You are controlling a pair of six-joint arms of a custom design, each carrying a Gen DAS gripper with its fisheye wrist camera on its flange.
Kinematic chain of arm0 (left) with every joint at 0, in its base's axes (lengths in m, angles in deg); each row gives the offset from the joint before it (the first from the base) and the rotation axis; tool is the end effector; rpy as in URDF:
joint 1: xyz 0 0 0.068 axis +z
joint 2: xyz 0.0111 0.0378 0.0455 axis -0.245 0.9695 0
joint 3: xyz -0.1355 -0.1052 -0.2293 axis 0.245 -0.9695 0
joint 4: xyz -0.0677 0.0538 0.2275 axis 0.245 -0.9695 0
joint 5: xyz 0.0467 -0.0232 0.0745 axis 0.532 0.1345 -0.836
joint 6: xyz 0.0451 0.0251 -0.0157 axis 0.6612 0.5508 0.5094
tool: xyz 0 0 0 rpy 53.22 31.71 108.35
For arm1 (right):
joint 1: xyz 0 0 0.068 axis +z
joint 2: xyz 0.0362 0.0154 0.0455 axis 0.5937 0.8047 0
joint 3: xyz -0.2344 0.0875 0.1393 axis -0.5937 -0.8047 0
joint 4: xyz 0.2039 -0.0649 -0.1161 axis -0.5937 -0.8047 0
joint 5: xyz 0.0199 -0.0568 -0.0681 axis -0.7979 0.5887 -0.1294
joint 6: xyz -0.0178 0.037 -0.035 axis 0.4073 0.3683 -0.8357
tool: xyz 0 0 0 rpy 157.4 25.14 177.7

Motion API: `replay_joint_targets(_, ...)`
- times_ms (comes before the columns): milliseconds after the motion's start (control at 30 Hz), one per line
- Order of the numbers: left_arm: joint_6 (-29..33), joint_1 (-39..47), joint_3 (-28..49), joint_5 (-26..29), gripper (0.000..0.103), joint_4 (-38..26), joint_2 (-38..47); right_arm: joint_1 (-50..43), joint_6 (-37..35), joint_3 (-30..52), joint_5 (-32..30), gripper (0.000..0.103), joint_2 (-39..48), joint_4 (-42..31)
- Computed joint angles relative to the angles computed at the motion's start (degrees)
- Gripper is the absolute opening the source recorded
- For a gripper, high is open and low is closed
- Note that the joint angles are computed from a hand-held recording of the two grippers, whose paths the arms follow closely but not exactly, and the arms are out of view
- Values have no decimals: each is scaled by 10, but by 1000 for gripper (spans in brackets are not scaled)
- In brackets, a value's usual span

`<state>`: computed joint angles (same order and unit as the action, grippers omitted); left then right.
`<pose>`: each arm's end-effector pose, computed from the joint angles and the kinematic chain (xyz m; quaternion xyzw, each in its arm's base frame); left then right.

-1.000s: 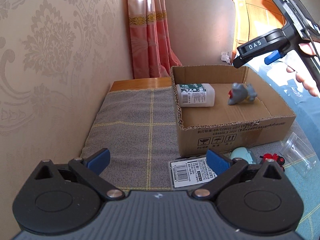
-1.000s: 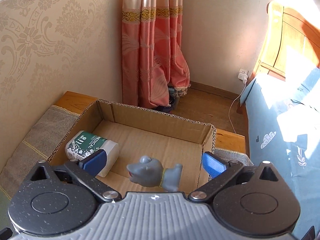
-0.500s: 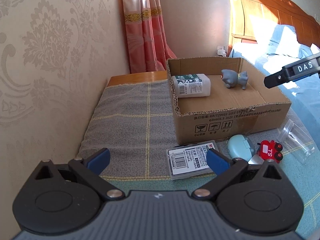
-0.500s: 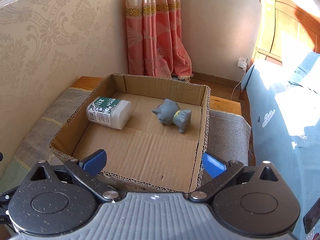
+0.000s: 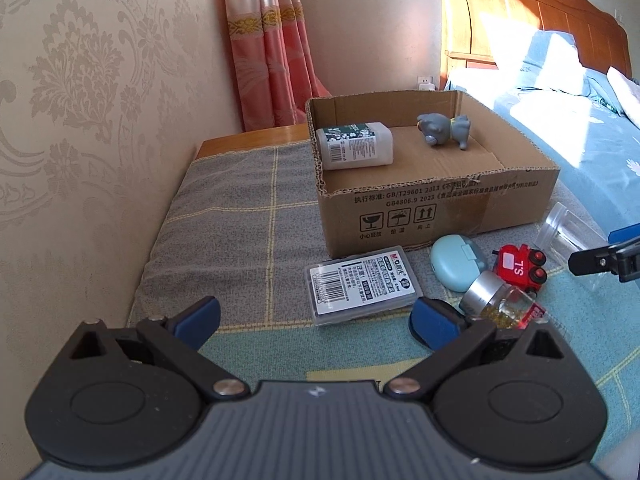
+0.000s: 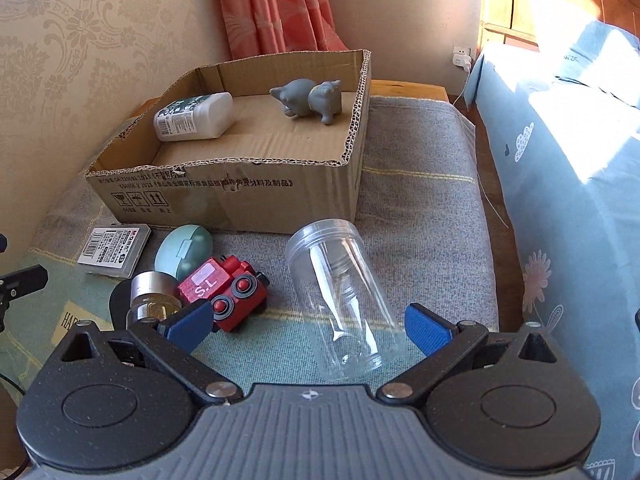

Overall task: Organize rigid objects
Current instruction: 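Move both tools out of the box back toward the remaining items, then grasp the black block with red buttons with the left tool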

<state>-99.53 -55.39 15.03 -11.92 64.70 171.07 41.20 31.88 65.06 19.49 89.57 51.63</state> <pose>0.2649 -0.2057 0.0899 -0.0175 0.9233 0.0623 0.3786 0.3534 0.0377 0.0759 -0.1159 0.9422 0.1076 0.2955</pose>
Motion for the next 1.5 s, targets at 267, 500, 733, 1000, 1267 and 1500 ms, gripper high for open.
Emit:
replay_joint_targets(267,-6,-13,-1,-12,102,-6,-7,-2,-19,-24,-82,103,-19,-35)
replay_joint_targets(500,-5,-14,3,-7,102,-9,-4,-4,-87,-21,-45,103,-44,-20)
replay_joint_targets(733,-10,-20,7,-3,102,-21,-1,1,-166,141,-37,103,60,-74)
replay_joint_targets(1000,9,-21,-21,19,102,8,-12,-15,-203,159,-85,103,73,-156)
replay_joint_targets(1267,47,-32,-37,59,102,38,-23,-13,-226,17,-68,103,15,-84)
replay_joint_targets(1500,75,-50,-52,119,102,73,-26,-1,-229,-43,-22,103,40,15)
